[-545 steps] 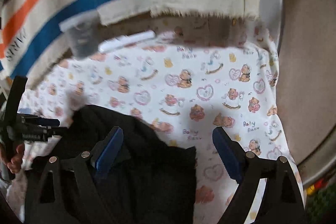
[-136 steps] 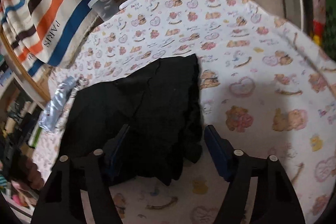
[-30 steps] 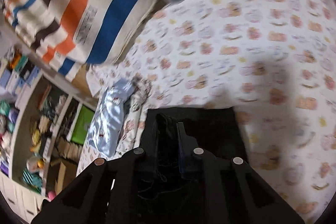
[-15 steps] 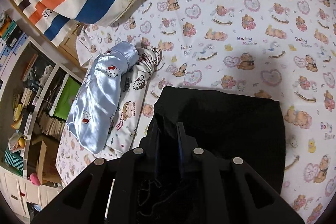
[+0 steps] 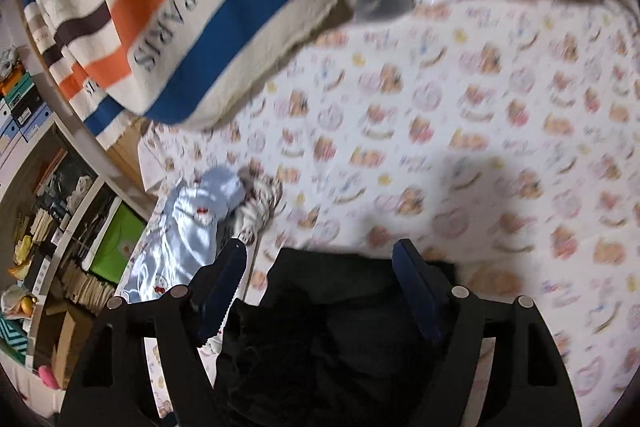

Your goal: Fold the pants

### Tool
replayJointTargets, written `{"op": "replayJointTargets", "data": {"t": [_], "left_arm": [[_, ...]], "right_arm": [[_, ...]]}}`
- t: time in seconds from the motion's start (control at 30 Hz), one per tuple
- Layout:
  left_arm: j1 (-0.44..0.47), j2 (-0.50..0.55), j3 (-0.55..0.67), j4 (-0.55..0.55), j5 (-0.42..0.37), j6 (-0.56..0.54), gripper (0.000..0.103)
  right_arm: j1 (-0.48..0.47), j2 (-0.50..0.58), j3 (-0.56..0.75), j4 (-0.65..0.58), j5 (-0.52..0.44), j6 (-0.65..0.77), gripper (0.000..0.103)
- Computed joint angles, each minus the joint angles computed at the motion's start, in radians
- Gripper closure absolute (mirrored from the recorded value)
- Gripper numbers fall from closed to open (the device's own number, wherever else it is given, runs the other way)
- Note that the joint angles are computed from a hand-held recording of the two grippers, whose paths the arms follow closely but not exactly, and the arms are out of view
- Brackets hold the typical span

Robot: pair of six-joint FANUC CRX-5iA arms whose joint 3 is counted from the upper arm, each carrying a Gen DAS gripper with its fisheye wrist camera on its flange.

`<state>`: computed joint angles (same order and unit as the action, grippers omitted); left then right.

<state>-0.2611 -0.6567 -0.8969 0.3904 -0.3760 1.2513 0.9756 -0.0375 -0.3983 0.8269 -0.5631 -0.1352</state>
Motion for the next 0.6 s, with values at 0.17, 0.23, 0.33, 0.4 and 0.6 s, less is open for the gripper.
{"op": "replayJointTargets", "data": {"t": [0.17,0.23,0.33,0.4,0.6], "left_arm": [[-0.009,0.063,0.009,0.162,0.048,-0.157,0.035],[-0.024,0.110,0.004,0.291,0.039,-0.271,0.065],[-0.030,0.172,0.022,0.327,-0.009,-0.293,0.090],[-0.030,0.178,0.031,0.235,-0.012,-0.214,0.097],[0.016,0.143,0.059,-0.005,-0.068,0.011,0.102]], "right_arm": [[0.062,-0.085,-0.047,-0.097,-0.058,0.147,0.034],[0.104,-0.110,-0.070,-0.127,-0.081,0.183,0.043],[0.163,-0.140,-0.116,-0.151,-0.085,0.202,0.064],[0.197,-0.150,-0.142,-0.166,-0.088,0.214,0.071],[0.258,-0.155,-0.209,-0.231,-0.060,0.291,0.074]]}}
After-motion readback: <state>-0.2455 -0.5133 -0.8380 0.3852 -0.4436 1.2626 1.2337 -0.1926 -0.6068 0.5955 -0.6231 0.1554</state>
